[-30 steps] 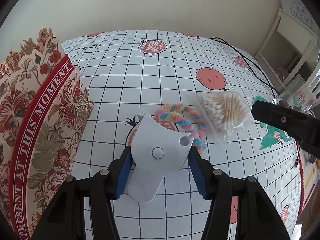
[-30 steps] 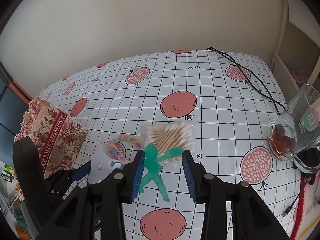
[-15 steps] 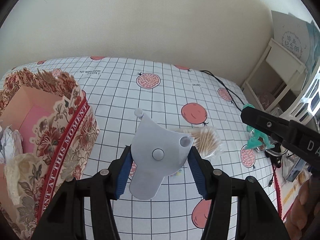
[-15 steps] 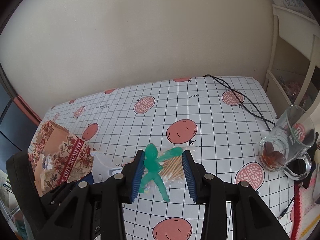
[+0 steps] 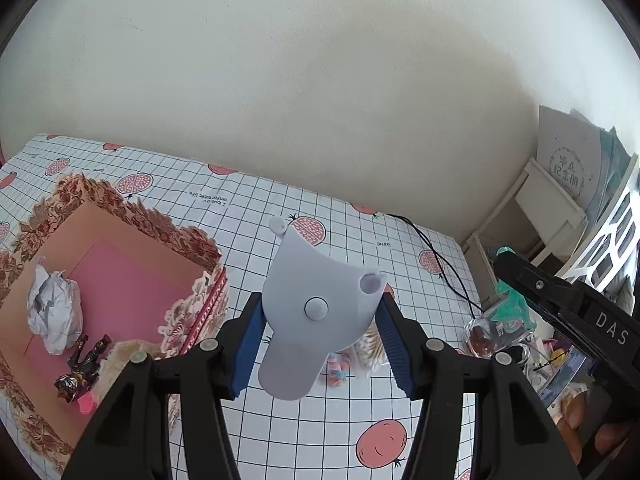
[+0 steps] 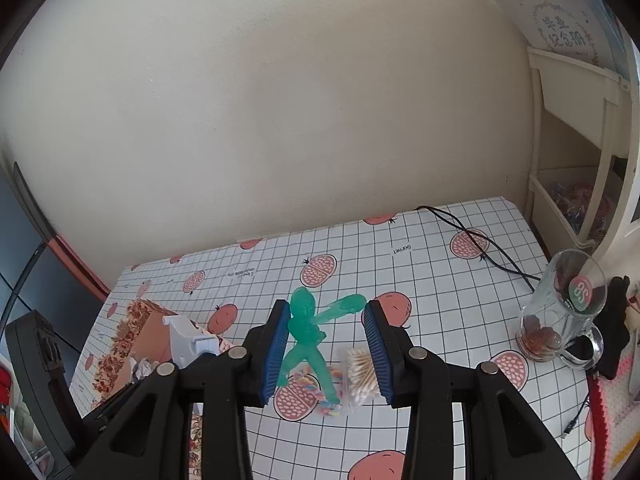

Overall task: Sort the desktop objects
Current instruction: 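Lift the white piece with the left tool while the right tool lifts the green figure, then carry the white piece with the left tool while the right tool carries the figure over the box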

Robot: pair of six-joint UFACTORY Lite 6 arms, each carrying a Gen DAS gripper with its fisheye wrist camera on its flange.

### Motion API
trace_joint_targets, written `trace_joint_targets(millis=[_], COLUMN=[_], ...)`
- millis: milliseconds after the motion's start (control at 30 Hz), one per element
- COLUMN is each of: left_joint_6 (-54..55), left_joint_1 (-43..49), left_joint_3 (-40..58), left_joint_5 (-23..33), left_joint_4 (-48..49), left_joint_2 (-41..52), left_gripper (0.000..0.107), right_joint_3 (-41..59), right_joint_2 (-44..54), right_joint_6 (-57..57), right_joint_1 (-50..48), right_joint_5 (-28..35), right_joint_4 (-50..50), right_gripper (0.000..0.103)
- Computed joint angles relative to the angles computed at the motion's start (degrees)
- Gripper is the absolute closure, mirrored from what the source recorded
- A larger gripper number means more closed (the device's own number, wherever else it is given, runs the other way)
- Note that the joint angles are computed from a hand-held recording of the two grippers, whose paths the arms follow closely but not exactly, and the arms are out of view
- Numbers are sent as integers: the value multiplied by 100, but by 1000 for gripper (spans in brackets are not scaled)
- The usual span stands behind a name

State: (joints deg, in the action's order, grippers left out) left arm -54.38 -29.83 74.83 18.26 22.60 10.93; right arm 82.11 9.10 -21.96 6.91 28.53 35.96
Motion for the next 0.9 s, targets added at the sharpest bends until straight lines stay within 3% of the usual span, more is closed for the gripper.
trace_joint_targets(millis=[367, 900], left_joint_6=[523, 3579], left_joint_1=[570, 2300], left_joint_3=[-592, -1585], left_joint_5=[-28, -10], left_joint_4=[-619, -3923], left_joint_2=[-846, -1825], left_gripper=[49, 49], right_joint_3=[57, 229], right_joint_2=[-210, 235], right_joint_6=[435, 1788], right_joint_1=[558, 1953], right_joint_5=[-121, -444], right_joint_4=[-322, -1635], right_gripper=[62, 62])
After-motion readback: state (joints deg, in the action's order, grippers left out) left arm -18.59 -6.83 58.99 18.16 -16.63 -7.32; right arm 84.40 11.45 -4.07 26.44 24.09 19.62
